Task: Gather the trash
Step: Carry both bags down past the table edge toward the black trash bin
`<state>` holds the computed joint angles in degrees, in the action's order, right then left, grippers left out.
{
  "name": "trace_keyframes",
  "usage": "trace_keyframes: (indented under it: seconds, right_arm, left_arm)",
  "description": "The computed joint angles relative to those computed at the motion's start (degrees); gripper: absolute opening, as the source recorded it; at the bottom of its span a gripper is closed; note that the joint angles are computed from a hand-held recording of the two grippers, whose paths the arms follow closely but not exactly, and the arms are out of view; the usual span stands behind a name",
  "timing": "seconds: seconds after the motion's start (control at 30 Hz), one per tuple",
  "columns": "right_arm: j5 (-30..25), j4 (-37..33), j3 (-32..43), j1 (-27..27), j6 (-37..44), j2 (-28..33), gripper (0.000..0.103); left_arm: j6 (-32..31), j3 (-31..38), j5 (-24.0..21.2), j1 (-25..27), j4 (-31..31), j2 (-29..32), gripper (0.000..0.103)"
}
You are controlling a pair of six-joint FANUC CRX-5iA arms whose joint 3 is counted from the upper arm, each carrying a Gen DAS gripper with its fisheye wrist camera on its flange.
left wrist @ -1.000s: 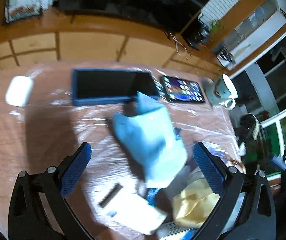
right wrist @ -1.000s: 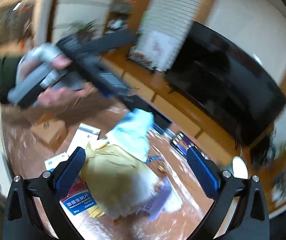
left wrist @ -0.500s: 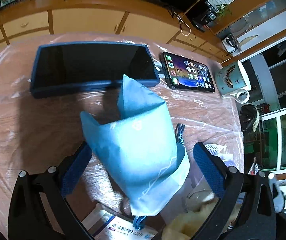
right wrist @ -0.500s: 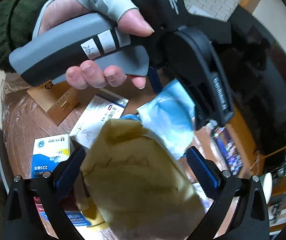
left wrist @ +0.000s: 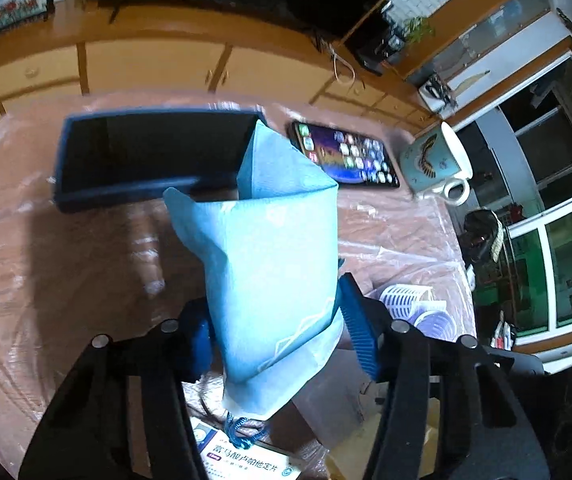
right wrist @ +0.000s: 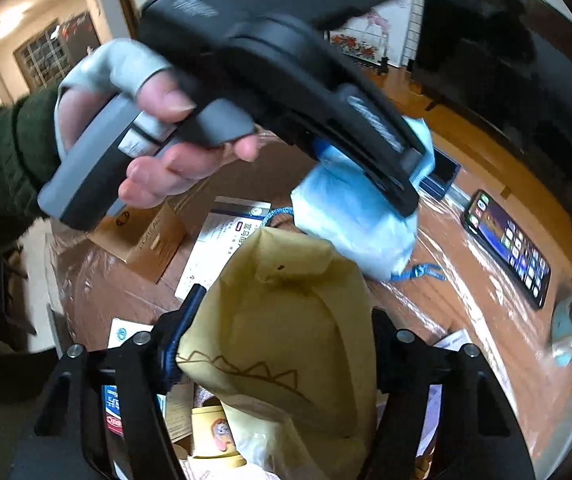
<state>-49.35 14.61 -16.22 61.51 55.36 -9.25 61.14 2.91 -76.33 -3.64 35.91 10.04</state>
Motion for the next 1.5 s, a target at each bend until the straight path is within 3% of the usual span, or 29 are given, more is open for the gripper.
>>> trace_keyframes:
  seconds: [0.2, 0.33, 0.47, 0.67, 0.9, 1.13, 1.3, 1.5]
  right_arm:
    - [6.9, 7.3, -6.6, 0.4, -13.1, -6.9, 0.066]
    - [10.2, 17.8, -12.1, 2.1, -27.9, -11.2, 0.066]
    - [9.5, 26.7, -15.4, 3.2, -40.3, -13.8, 0.066]
    - [7.4, 33.4, -18.8, 5.0, -51.8, -16.6, 0.066]
    - [3.1, 46.2, -22.4, 7.8, -66.7, -19.3, 0.065]
    - [-0.4, 52.7, -22.9, 10.5, -73.7, -21.5, 0.065]
    - [-5.6, 54.6, -23.9, 16.4, -78.5, -22.5, 0.066]
    - [-13.6, 50.5, -24.2, 26.7, -79.3, -22.6, 0.066]
  left_arm:
    - [-3.6, -5.7, 7.5, 1.9, 2.0, -7.8, 0.055]
    - [-6.4, -10.0, 10.6, 3.5, 4.1, -13.0, 0.055]
    - [-9.0, -14.2, 13.4, 4.7, 5.2, -18.3, 0.055]
    - [-12.3, -20.2, 14.0, 7.2, 9.0, -24.6, 0.055]
    - [-17.1, -24.9, 13.0, 11.5, 13.5, -30.6, 0.055]
    - [-23.3, -27.2, 9.3, 15.7, 17.2, -34.0, 0.055]
    - [-27.5, -28.5, 5.3, 18.4, 19.5, -36.1, 0.055]
    - [-30.4, -31.3, 0.2, 22.2, 19.6, -40.2, 0.055]
